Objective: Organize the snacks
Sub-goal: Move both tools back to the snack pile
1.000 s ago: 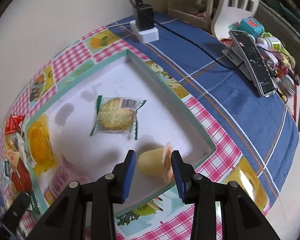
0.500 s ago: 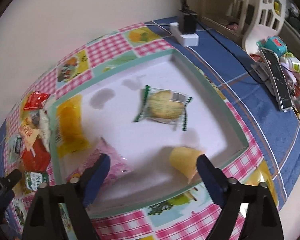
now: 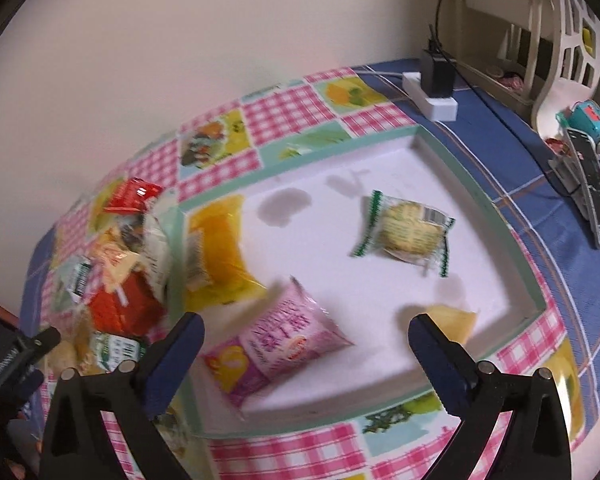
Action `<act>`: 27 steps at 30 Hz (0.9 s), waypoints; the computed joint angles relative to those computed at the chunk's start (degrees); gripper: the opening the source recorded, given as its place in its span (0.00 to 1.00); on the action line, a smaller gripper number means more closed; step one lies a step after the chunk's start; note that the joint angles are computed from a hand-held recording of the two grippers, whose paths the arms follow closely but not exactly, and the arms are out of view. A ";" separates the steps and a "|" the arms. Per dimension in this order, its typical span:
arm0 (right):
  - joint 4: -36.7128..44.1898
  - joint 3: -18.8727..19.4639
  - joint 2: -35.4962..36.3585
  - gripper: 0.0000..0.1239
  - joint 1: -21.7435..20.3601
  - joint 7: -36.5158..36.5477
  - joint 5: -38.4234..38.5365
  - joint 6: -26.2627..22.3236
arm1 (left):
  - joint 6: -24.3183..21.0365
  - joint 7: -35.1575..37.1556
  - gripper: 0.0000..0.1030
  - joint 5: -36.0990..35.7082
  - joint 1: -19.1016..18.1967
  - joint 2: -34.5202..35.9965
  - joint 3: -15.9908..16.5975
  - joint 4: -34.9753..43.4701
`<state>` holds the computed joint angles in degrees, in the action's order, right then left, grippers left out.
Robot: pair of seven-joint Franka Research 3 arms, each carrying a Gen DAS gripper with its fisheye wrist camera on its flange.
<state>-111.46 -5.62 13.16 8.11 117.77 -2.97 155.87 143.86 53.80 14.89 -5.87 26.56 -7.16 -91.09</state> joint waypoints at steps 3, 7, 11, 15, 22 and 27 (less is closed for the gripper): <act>0.79 0.26 0.49 0.83 0.55 -0.14 -0.19 -0.23 | 0.64 -0.31 0.95 1.79 -0.08 -0.29 1.03 -0.35; 2.27 1.59 1.29 0.83 0.95 -2.97 1.28 -0.39 | 0.68 1.22 0.95 1.10 1.29 -0.47 0.66 -0.23; 2.88 3.29 1.56 0.83 1.58 -7.09 4.01 2.07 | 0.05 3.36 0.95 -0.04 2.38 -1.01 0.28 -0.16; 5.74 3.96 3.40 0.83 3.41 -10.37 4.66 1.92 | -1.86 5.40 0.95 -0.97 3.32 -1.36 0.35 0.50; 13.67 3.67 9.65 0.83 7.07 -13.69 2.36 -3.86 | -6.04 7.47 0.95 -7.77 6.47 0.63 -0.56 2.82; 19.67 4.66 14.55 0.83 7.57 -16.87 4.77 -9.65 | -8.48 8.65 0.95 -12.36 8.34 2.95 -1.41 4.86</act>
<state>-91.80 -0.97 27.70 15.68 100.90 1.80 146.22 135.38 62.45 2.53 2.47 29.51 -8.56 -86.24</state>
